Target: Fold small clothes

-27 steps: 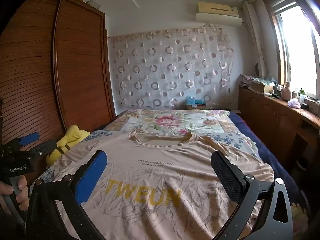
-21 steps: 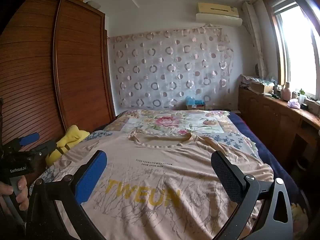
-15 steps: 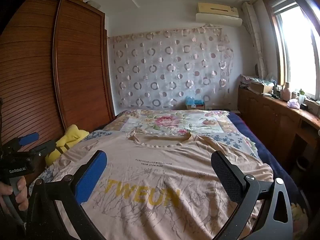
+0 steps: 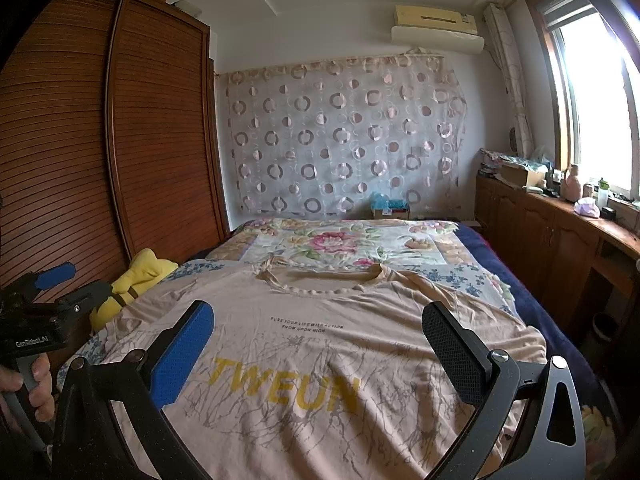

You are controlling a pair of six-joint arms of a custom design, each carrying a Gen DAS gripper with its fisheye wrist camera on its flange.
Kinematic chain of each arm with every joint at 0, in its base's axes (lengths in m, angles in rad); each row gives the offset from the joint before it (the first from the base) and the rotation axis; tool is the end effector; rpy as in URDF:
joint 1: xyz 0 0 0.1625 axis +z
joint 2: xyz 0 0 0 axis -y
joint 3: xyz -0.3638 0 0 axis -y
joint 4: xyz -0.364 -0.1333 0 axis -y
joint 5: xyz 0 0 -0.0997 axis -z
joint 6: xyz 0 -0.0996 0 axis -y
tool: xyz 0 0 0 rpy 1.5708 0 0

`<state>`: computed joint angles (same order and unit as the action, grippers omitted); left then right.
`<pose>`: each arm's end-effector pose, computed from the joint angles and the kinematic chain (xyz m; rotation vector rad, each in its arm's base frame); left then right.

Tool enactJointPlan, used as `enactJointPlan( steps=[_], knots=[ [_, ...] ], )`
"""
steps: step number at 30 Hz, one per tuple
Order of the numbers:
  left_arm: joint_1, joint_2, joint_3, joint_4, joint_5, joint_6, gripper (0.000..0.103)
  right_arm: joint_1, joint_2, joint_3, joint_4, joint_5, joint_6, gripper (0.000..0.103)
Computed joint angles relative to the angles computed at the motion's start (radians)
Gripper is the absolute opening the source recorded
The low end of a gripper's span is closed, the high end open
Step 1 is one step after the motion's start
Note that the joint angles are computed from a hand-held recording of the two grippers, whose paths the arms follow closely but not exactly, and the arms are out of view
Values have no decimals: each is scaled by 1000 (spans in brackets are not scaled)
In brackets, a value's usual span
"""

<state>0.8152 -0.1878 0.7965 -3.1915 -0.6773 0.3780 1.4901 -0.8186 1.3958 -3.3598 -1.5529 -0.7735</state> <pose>-0.3689 -0.6991 0.0737 0.6590 2.0762 -1.3352 0.0797 -0.6905 0.2879 0.7813 -2.1232 1.4350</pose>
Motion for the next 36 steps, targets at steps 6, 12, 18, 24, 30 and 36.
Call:
enactJointPlan(
  steps=[6,12,18,24,30,36],
  knots=[
    [0,1,-2,-1,1,3,103,-2,2,3,-7,1,1,103],
    [-1,3,-3,-3,2,7,103,-3,2,5,-11,2,2,103],
    [-1,4,-4,-5,2,10,103,-2,3,5,-12,1,2,103],
    [-1,5,-6,-8,2,15,103,-2,-1,12,-19,5,3,103],
    [-1,4,-5,-8,3,16,103,-2,2,8,-21,7,3,103],
    [-13,12,-23,13,15,4,103,-4,3,7,-22,8,4,103]
  ],
)
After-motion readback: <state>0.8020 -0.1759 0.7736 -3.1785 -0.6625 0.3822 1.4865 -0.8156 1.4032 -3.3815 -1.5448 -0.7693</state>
